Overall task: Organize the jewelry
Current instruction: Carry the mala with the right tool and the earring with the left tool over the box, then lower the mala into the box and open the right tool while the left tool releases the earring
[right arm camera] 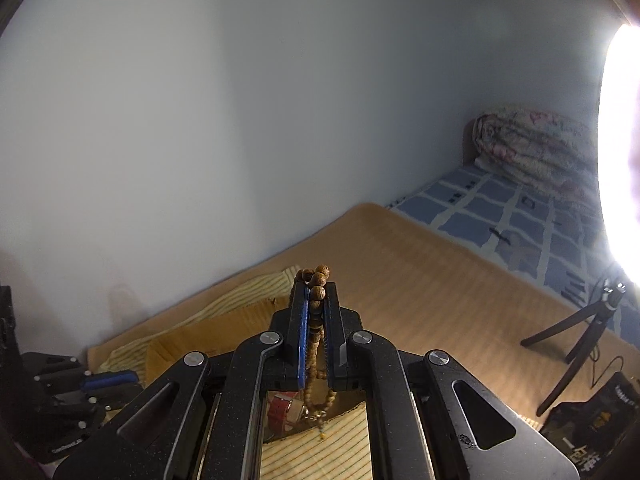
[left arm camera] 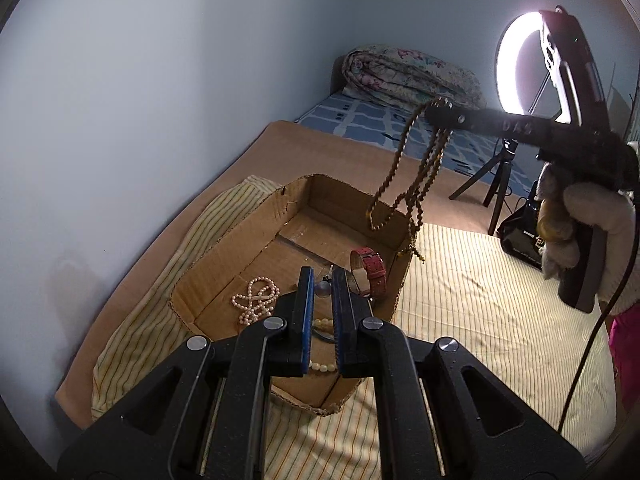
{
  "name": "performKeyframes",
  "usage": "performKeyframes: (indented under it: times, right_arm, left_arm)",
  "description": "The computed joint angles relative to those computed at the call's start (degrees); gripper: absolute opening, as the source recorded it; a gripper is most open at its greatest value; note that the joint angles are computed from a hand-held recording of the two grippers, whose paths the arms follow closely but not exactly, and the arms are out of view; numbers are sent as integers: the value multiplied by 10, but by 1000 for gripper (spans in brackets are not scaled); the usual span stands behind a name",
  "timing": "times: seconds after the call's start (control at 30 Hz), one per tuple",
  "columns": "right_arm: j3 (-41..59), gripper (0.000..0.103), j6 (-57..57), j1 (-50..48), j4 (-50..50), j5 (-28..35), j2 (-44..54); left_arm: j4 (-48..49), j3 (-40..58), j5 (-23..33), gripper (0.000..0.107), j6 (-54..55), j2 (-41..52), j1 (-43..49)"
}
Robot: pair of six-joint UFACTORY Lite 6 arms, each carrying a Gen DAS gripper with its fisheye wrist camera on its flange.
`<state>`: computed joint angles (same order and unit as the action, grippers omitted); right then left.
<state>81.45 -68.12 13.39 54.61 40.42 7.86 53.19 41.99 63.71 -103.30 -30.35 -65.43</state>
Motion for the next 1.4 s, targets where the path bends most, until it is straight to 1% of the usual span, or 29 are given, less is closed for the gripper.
performKeyframes:
  times: [0.3,0.43,0.63,0.97,1.4]
  right_arm:
    - [-12,5,19,28,-28,-34,28]
    - [-19,5,21,35,-31,-48,44]
    - [-42,5,13,41,-32,-65,54]
    - [-51,5,14,49,-36,-73,68]
    - [-48,5,46,60,-76,-77,87]
  left_arm:
    - [-10,-6,-48,6,14,18,50]
    - [-12,-10,-74,6,19,30,74]
    - [-16,-20,-98,6,20,36,94]
    - [-20,-22,-110,6,24,46,110]
    - [-32,-38,-120,6,28,30,125]
